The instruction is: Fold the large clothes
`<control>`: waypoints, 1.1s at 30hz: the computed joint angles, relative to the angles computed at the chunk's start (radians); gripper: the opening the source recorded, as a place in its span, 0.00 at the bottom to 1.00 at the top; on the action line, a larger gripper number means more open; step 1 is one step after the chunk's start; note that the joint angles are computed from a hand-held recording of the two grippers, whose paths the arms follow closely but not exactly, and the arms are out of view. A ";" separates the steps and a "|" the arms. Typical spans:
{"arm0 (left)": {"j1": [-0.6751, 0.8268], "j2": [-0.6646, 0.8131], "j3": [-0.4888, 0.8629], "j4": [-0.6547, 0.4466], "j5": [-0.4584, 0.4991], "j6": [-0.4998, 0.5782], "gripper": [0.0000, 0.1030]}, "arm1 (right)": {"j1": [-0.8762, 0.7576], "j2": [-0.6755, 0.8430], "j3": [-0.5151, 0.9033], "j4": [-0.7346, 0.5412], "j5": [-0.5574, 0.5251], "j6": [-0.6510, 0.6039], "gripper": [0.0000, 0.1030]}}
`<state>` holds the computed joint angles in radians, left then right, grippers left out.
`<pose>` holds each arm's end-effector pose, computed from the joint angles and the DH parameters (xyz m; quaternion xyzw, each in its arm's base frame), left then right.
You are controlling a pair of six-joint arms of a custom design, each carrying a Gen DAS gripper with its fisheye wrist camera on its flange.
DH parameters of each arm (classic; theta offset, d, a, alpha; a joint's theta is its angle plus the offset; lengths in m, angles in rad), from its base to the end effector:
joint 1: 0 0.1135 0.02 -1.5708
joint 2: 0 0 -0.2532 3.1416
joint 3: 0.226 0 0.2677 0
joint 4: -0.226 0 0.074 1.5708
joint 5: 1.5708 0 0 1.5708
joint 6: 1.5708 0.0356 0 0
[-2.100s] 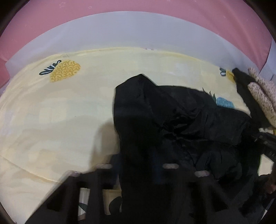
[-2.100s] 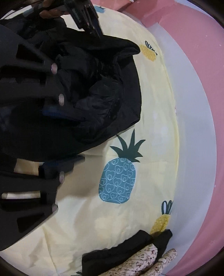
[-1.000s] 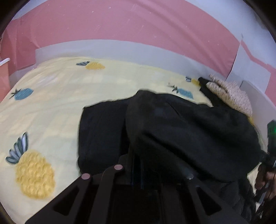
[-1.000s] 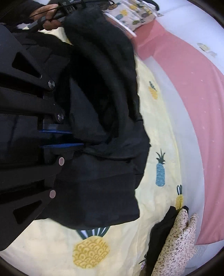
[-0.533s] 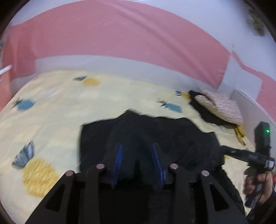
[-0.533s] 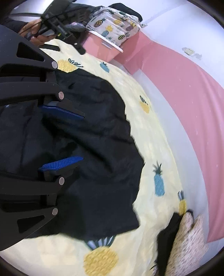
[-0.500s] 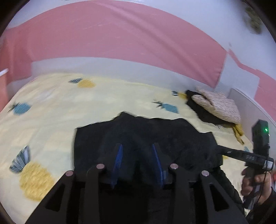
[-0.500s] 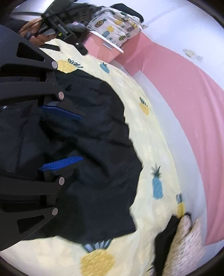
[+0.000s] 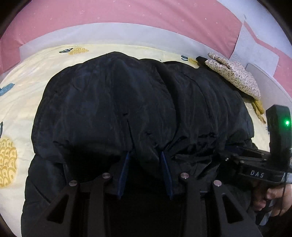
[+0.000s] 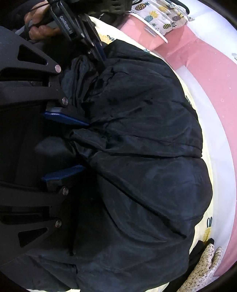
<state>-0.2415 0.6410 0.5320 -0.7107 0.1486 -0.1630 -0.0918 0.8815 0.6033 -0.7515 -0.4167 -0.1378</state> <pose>0.1516 -0.0428 0.2163 0.0636 0.9260 -0.1411 0.3444 0.1817 -0.0023 0.2036 -0.0769 0.9413 0.1681 0.2826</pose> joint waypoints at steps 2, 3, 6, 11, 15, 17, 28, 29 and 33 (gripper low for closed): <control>-0.013 0.013 0.008 0.000 -0.018 -0.004 0.36 | 0.007 -0.005 -0.004 0.005 0.011 0.006 0.43; -0.010 0.013 0.017 -0.010 -0.016 -0.007 0.36 | 0.010 -0.007 -0.003 0.003 0.014 0.005 0.43; 0.011 -0.032 0.046 -0.087 0.008 -0.001 0.37 | 0.003 -0.045 0.032 -0.069 0.013 0.007 0.43; 0.067 -0.109 0.129 -0.222 0.064 0.070 0.37 | -0.152 -0.174 0.150 -0.236 -0.097 -0.129 0.43; 0.048 -0.066 0.221 -0.167 0.017 0.097 0.41 | -0.222 -0.122 0.243 -0.194 -0.142 -0.139 0.43; 0.053 0.019 0.257 -0.084 -0.023 0.096 0.42 | -0.194 -0.047 0.267 -0.087 -0.098 -0.083 0.43; 0.167 0.197 0.064 0.220 -0.079 0.098 0.44 | -0.188 0.168 0.155 0.134 0.040 -0.059 0.43; 0.161 0.202 0.066 0.221 -0.086 0.096 0.44 | -0.178 0.161 0.146 0.144 0.058 -0.064 0.43; 0.177 0.193 0.132 0.124 -0.064 0.089 0.43 | -0.205 0.141 0.185 0.070 0.040 -0.071 0.43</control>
<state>-0.0646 0.8338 0.6644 -0.5866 0.0848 -0.0738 -0.2972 1.0220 0.7886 -0.6819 -0.3763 -0.2083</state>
